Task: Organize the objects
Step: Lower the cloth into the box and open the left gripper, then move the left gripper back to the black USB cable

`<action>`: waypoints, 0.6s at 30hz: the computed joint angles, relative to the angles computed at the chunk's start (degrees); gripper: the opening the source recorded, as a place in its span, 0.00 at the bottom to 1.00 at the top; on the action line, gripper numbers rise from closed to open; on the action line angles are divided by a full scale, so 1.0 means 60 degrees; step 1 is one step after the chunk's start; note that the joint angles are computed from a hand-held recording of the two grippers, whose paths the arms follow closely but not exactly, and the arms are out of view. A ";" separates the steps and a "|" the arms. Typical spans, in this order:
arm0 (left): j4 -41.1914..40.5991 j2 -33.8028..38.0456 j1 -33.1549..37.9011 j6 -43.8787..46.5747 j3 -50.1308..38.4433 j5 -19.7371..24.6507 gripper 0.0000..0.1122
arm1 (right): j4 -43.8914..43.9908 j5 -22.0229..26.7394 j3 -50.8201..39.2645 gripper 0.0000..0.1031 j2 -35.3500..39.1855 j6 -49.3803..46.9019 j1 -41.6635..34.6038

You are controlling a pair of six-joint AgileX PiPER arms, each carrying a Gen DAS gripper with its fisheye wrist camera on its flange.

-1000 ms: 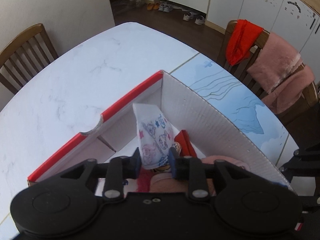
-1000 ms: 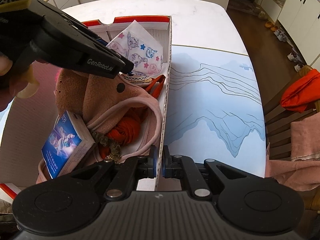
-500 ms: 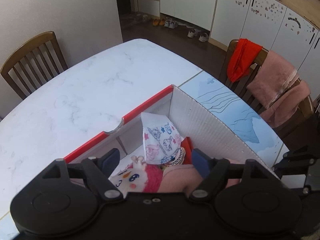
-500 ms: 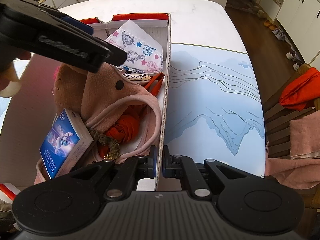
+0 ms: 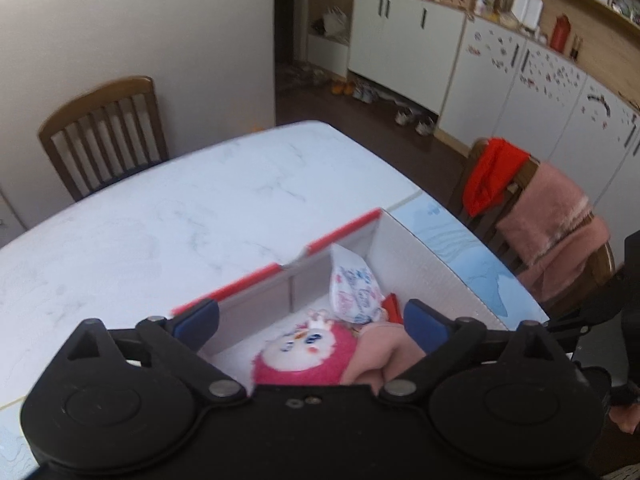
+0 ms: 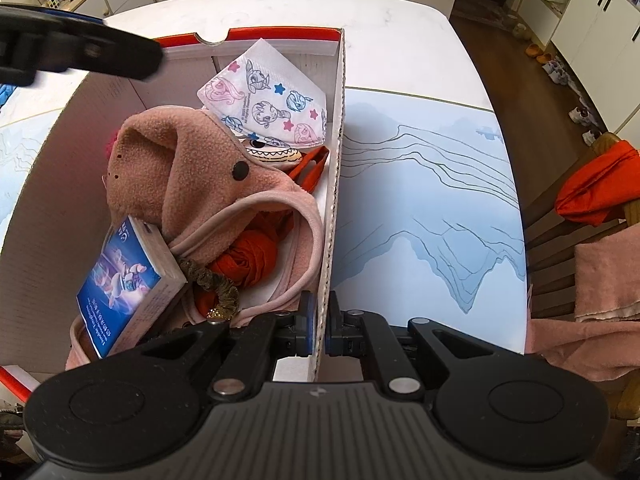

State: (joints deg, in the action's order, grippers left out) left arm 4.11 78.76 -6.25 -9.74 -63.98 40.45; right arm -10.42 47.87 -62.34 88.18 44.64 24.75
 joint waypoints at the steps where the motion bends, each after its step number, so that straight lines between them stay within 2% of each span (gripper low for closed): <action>1: 0.0025 -0.0204 0.0116 0.0009 0.0119 -0.0033 0.90 | -0.0021 0.0025 -0.0015 0.05 0.0003 0.0025 0.0006; 10: -0.0329 -0.1616 0.2040 0.0850 0.0813 0.0175 0.91 | -0.0214 0.0301 -0.0183 0.05 0.0047 0.0339 0.0138; 18: -0.0825 -0.2196 0.4199 0.2339 0.1648 0.0440 0.91 | -0.0355 0.0556 -0.0390 0.05 0.0198 0.0613 0.0255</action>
